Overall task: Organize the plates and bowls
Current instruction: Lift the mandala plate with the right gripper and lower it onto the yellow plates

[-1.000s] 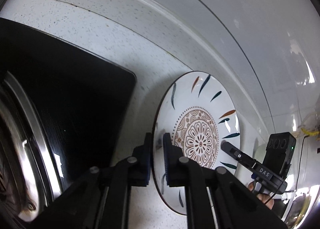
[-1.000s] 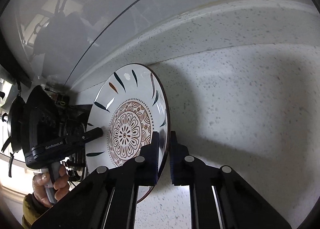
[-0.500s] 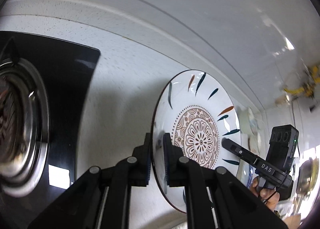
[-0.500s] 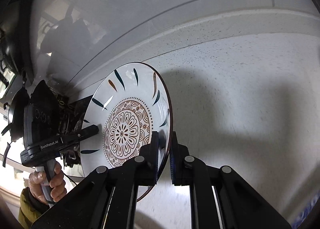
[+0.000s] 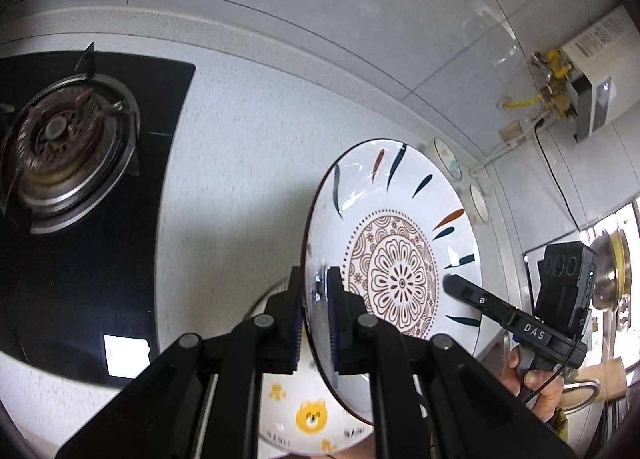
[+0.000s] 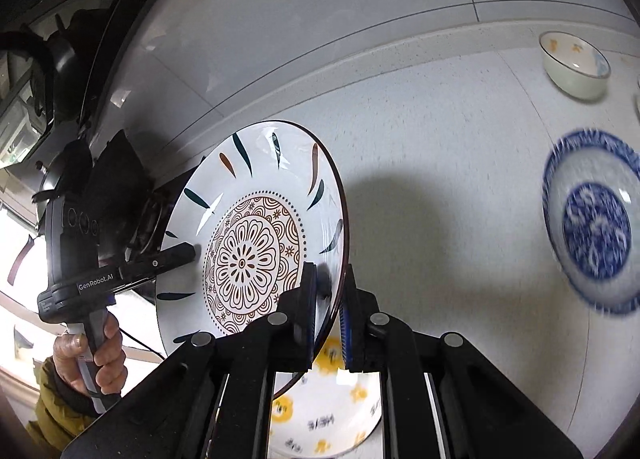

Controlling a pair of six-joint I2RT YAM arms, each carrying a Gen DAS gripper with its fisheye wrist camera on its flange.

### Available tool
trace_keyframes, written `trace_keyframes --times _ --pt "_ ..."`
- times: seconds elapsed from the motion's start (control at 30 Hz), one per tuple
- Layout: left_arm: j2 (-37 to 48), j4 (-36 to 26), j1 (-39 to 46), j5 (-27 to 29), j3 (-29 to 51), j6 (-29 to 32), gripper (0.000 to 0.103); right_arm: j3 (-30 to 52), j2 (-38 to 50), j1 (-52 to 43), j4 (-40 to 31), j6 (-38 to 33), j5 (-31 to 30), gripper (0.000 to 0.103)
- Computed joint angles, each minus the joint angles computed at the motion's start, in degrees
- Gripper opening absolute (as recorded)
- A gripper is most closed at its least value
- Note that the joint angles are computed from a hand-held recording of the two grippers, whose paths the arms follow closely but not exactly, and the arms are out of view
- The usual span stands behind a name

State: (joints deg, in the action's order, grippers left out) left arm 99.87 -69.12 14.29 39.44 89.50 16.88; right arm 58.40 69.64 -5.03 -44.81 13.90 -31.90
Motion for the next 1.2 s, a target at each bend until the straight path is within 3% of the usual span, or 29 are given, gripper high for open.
trace_keyframes --times 0.13,0.3,0.47,0.57,0.77,1.03,1.2 --pt "-5.4 -3.6 3.4 0.1 -7.6 6.5 0.010 -5.6 -6.2 -0.3 -2.0 0.2 -0.2 0.010" --pt "-7.3 -2.6 4.0 -1.7 -15.8 9.1 0.010 -11.0 -10.2 1.0 -3.4 1.8 1.2 0.010" --pt "-6.5 0.3 3.9 -2.9 -19.6 9.6 0.010 -13.1 -8.0 0.6 -1.5 1.8 1.6 0.010" --pt "-5.4 2.2 3.0 -3.9 -20.8 8.9 0.010 -14.1 -8.4 4.7 0.3 6.1 3.9 0.010" --pt "-4.1 5.5 0.5 -5.4 -21.7 7.1 0.009 -17.4 -9.0 7.8 2.9 8.1 6.8 0.011" --pt "-5.1 6.3 0.1 -6.4 -22.4 7.9 0.010 -18.6 -10.5 9.1 3.1 7.2 8.3 0.012" --pt "-5.8 5.8 0.8 -6.4 -22.6 8.1 0.010 -17.2 -9.6 13.9 2.0 7.5 12.9 0.013"
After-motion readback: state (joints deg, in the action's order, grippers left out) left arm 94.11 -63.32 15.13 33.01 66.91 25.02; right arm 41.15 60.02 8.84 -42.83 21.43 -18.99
